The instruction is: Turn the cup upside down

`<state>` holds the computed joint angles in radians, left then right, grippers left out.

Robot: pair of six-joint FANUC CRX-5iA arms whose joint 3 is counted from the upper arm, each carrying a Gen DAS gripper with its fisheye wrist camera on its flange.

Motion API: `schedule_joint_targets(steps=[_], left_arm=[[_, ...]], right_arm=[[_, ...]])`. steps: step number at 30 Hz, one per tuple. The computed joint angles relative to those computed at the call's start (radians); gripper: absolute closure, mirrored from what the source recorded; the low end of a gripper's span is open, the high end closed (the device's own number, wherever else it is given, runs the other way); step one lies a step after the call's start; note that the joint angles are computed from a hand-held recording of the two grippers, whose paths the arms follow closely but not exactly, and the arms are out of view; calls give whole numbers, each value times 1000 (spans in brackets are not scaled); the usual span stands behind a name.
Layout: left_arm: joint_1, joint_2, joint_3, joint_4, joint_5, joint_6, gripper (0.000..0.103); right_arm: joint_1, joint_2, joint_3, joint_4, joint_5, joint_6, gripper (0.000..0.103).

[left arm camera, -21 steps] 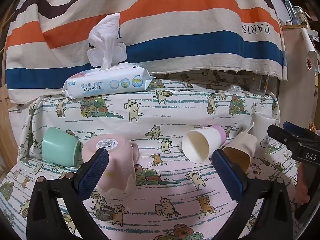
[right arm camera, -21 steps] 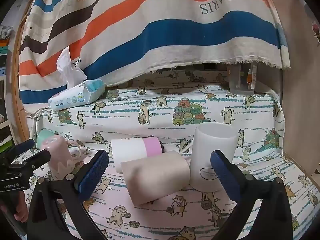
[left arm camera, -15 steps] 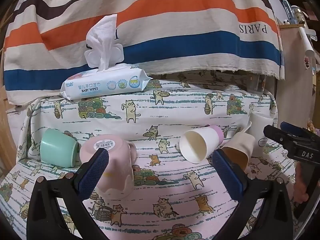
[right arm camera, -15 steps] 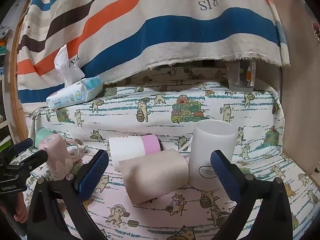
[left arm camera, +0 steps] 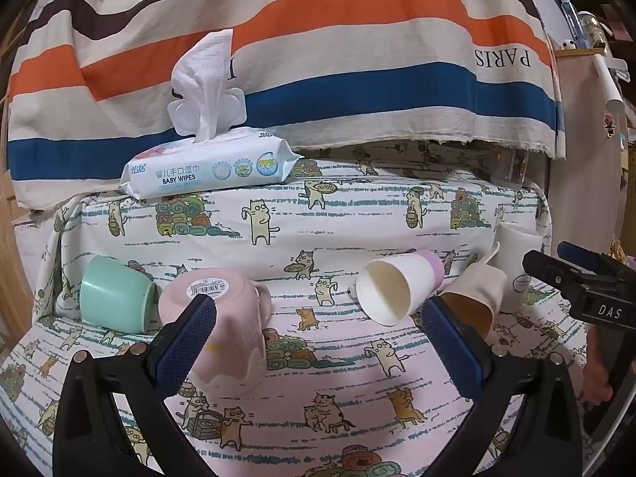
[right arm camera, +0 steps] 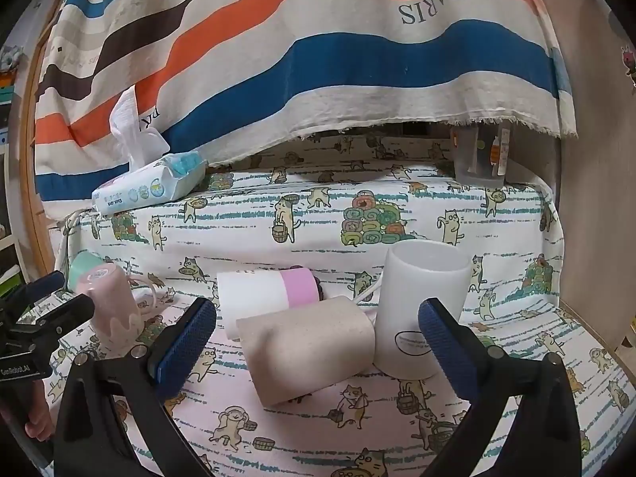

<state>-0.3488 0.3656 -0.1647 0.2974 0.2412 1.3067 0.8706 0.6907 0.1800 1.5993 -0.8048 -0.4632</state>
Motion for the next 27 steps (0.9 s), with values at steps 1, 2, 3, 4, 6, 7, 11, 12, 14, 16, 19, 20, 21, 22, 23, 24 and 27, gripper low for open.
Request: schedule_joint_targets(steps=[1,2,3,4,6,7,11,12,14,16,19,20,21,22,23,24,27], left_arm=[[-1,0,-2,6,2,-6,0],[-2,0,-4,13,4,-12,0],[-3,0,-6,22,7,-20,0],[-3,0,-6,25,8,-22,0],[-3,0,-5,22,6,-20,0],[-2,0,-5,22,5,-20,0],[-2,1,-8,39,9,-35,0],[-3,1,-9,43,10,-39,0],[-1,1,-6,34,5,-31,0],[-1,0,-8,36,7,-33,0],[0,0,-9,39,7,-34,0],[0,0,-9,39,7,-35,0],[0,0,-9,39,7,-35,0],[1,-1,-9,39,6,-35,0],[1,0,-9,37,7,-33,0],[1,0,-9,37,7,-33,0],[0,0,-9,38,7,-34,0]], right_arm=[[1,1,2,-3,-1,4,1],[2,1,3,-3,-3,6,1],[3,1,3,-3,-3,8,1],[3,1,3,-4,-4,9,1],[2,0,2,-3,-1,9,1],[2,1,3,-5,-2,10,1],[5,-1,5,-17,-4,18,1],[5,1,7,-18,-3,21,1],[4,1,8,-23,-3,25,1],[5,2,9,-25,-3,27,1],[4,4,11,-23,-6,27,1],[4,3,11,-24,-5,29,1],[5,3,12,-28,-6,33,1],[6,4,14,-32,-8,37,1],[7,5,15,-35,-9,41,1],[7,5,15,-35,-9,41,1],[7,6,16,-35,-10,40,1]])
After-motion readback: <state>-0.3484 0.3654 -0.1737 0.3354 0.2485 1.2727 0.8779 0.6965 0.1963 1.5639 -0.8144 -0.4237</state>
